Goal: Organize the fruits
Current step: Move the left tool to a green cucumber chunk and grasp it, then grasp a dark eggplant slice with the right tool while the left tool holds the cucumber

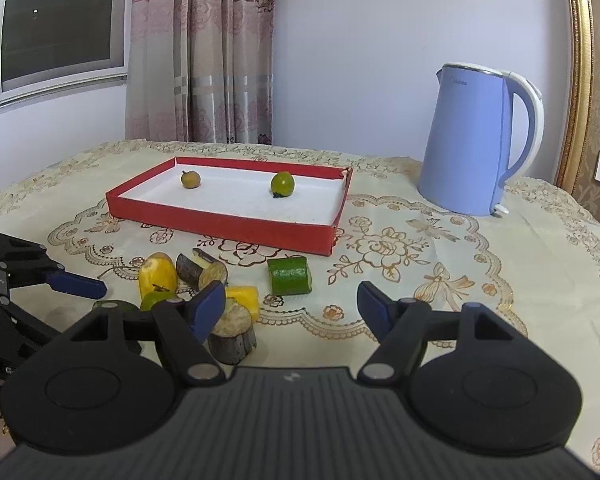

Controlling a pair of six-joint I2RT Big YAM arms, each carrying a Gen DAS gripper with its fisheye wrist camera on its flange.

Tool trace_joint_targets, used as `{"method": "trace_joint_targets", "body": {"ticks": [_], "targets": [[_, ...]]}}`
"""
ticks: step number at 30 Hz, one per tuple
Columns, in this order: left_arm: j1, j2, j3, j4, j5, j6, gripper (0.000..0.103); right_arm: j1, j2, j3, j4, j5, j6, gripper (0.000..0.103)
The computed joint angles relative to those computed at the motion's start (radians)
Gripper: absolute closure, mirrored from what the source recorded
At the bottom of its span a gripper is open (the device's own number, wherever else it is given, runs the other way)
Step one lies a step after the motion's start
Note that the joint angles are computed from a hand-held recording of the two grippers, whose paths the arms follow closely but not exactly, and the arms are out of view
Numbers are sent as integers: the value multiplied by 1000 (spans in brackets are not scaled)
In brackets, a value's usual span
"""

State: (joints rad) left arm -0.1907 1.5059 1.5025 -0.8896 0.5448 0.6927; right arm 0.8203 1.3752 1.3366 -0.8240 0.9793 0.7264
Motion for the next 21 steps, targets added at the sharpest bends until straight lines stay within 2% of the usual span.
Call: {"method": "trace_joint_targets", "body": {"ticks": [5,8,12,14,16,21], "targets": [[5,22,30,-52,32,-28,61,2,8,7,-12,8,-2,32],[9,27,37,-53,39,-48,73,5,12,10,-19,18,-4,32],[18,35,49,-68,56,-83,73,5,18,15,-22,6,-9,33],[21,33,47,-61,53,-106,73,-1,19,15,-17,-27,-18,41],[26,25,40,-40,49,-134,73,-8,24,16,-11,-65,-28,47],[45,4,26,30,40,-195,73,-17,37,21,19,-130,-82,47]]}}
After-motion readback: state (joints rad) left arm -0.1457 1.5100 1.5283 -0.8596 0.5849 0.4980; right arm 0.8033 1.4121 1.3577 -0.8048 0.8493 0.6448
